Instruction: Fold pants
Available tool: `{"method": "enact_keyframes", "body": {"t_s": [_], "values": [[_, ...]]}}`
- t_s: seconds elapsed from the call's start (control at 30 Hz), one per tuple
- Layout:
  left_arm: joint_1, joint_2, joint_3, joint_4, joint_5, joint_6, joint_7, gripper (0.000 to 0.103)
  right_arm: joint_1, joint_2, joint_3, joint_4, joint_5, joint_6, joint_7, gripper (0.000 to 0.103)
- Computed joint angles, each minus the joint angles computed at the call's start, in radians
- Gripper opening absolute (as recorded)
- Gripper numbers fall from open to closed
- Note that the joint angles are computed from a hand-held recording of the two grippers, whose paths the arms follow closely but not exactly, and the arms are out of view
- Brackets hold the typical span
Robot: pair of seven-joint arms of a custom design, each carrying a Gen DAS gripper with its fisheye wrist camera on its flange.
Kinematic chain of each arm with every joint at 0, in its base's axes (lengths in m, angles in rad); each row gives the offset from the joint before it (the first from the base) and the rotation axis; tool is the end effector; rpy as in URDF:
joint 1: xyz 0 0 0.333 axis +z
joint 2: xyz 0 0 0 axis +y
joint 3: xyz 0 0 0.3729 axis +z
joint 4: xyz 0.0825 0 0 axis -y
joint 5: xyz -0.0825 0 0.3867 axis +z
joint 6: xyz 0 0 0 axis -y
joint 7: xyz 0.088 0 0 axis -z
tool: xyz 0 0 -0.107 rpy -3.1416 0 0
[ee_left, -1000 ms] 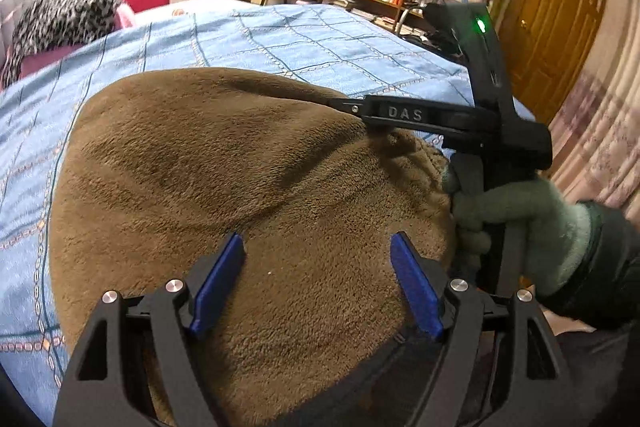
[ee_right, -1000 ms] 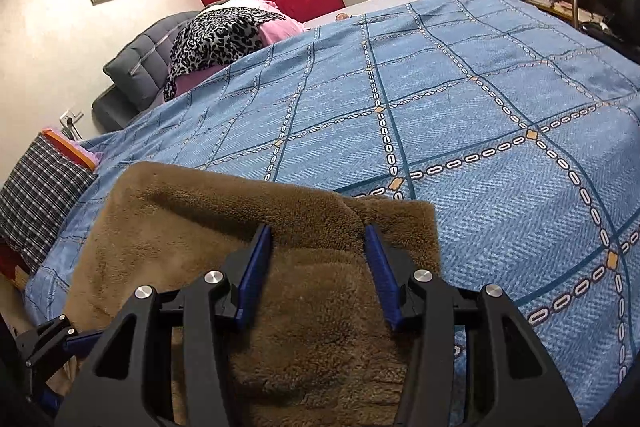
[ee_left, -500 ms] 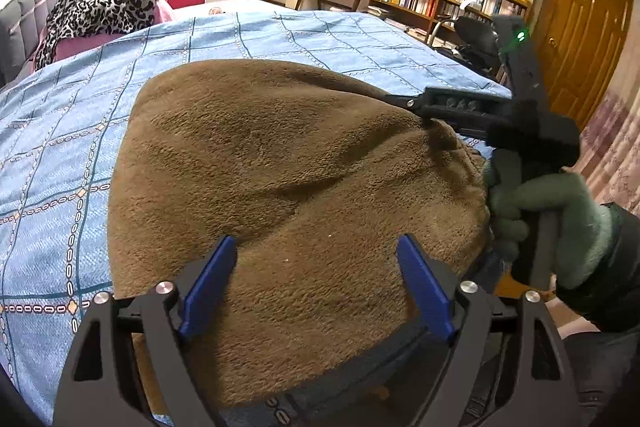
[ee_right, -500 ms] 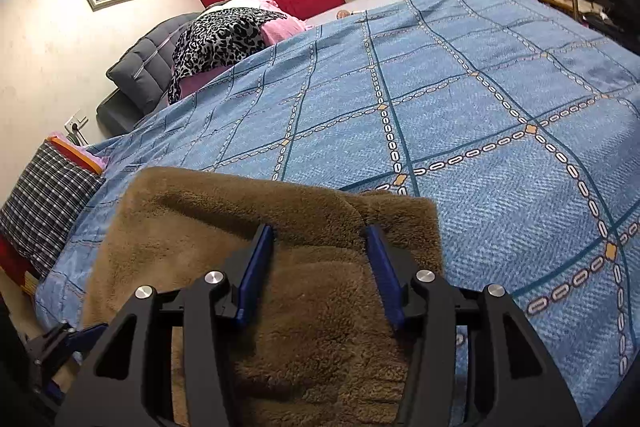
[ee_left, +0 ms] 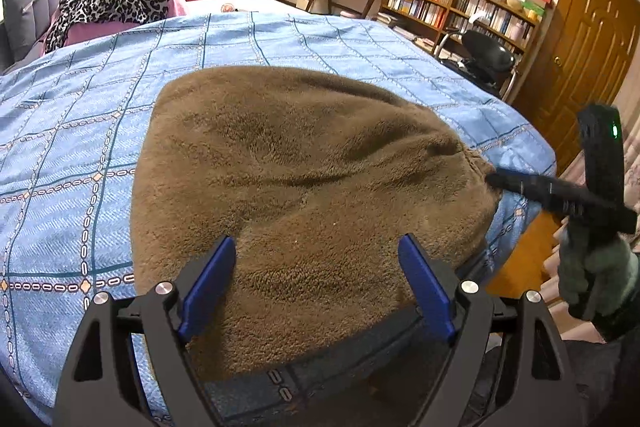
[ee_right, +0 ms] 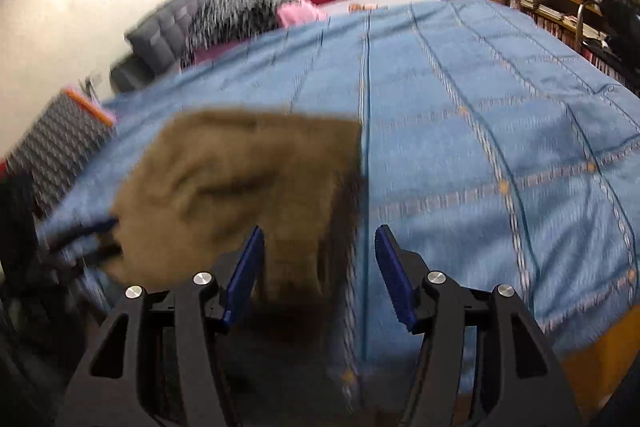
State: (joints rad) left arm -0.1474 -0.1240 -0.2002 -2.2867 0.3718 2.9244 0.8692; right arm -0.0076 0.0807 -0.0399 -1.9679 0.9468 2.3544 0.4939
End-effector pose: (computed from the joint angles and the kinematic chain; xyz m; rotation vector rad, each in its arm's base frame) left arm 0.4969 -0.2090 0.5437 -1.8358 1.8111 -0.8927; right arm 0.6122 -0.0173 0.5230 -1.9752 1.2573 -0.1308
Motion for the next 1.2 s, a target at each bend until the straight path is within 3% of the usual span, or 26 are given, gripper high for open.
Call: {"method": "enact_keyframes", "body": {"t_s": [0.2,0.37,0.47,0.6,0.7,0.97,1.1,1.2], "values": [[-0.002,0.009,0.002,-0.016,0.004,0.030,0.007,0.083,-0.003,0.015,0.001,-0.027,0.018,-0.006,0.039,0.066],[-0.034,-0.029,0.035,-0.026,-0.123,0.022,0.077,0.083,-0.024,0.028,-0.007,0.013,0.017,-0.073,0.059,0.066],[-0.003,-0.061,0.029,-0.032,-0.123,0.029,0.035,0.083,-0.046,0.038,-0.013,0.054,0.062,-0.131,0.097,0.066],[0.078,-0.078,-0.005,-0.008,-0.019,0.004,-0.071,0.088,-0.056,0.048,-0.009,0.088,0.108,-0.152,0.119,0.067],[0.088,-0.064,0.007,0.019,0.000,-0.029,-0.099,0.090,-0.057,0.077,-0.003,0.130,0.114,-0.174,0.169,0.068],[0.008,-0.003,0.121,0.056,-0.338,-0.051,0.117,0.091,-0.064,0.147,0.026,0.211,0.119,-0.214,0.279,0.074],[-0.020,0.035,0.149,0.078,-0.602,-0.067,0.302,0.091,-0.059,0.179,0.039,0.245,0.104,-0.210,0.296,0.081],[0.000,0.057,0.137,0.098,-0.713,-0.099,0.368,0.091,-0.060,0.213,0.047,0.277,0.077,-0.229,0.333,0.081]]}}
